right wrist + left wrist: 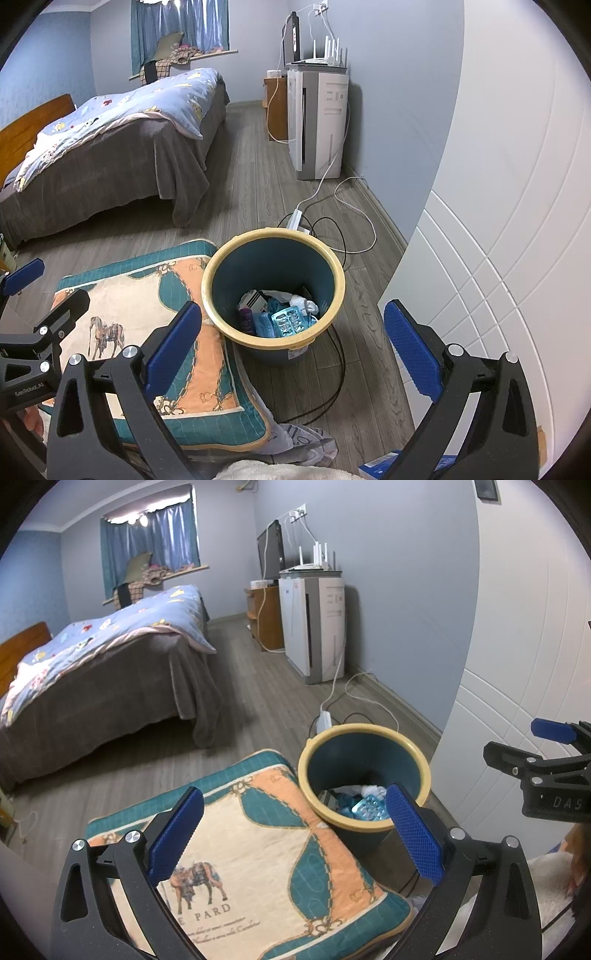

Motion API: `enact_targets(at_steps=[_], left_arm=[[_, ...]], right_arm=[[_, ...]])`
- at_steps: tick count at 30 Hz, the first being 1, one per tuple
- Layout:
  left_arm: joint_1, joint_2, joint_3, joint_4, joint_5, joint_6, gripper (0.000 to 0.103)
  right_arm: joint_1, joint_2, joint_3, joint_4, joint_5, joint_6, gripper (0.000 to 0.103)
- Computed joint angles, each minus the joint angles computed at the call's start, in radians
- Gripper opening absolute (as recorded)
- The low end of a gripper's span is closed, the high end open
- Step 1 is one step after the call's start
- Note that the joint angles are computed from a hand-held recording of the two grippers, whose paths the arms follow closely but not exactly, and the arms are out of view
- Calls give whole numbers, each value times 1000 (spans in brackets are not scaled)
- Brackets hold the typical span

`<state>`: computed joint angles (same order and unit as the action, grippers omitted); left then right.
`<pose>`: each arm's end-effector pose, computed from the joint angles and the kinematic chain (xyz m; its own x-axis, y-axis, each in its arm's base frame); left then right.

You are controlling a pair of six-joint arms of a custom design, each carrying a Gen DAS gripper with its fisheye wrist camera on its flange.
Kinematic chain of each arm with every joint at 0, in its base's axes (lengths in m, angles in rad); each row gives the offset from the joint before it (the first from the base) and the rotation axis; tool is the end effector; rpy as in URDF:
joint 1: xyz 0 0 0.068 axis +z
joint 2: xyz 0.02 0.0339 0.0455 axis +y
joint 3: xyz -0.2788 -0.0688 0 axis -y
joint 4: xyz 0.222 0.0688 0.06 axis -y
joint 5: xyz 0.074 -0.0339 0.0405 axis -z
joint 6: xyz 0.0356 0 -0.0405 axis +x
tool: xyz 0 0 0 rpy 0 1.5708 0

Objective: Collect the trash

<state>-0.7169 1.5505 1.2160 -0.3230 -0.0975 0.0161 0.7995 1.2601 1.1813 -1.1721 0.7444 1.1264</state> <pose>0.2513 -0.2144 0.3092 -0.4511 0.4144 -0.7905 0.6032 0.7943 0.0722 0.1513 0.1211 0.3262 -0.6265 0.3082 -0.7159 0.4346 0.9006 0.0074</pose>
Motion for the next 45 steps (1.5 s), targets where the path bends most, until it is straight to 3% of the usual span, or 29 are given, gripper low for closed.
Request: enact_targets(at_steps=[45], left_arm=[[-8, 6, 17, -11, -8, -3, 98]], right_arm=[[6, 5, -14, 7, -1, 6, 97]])
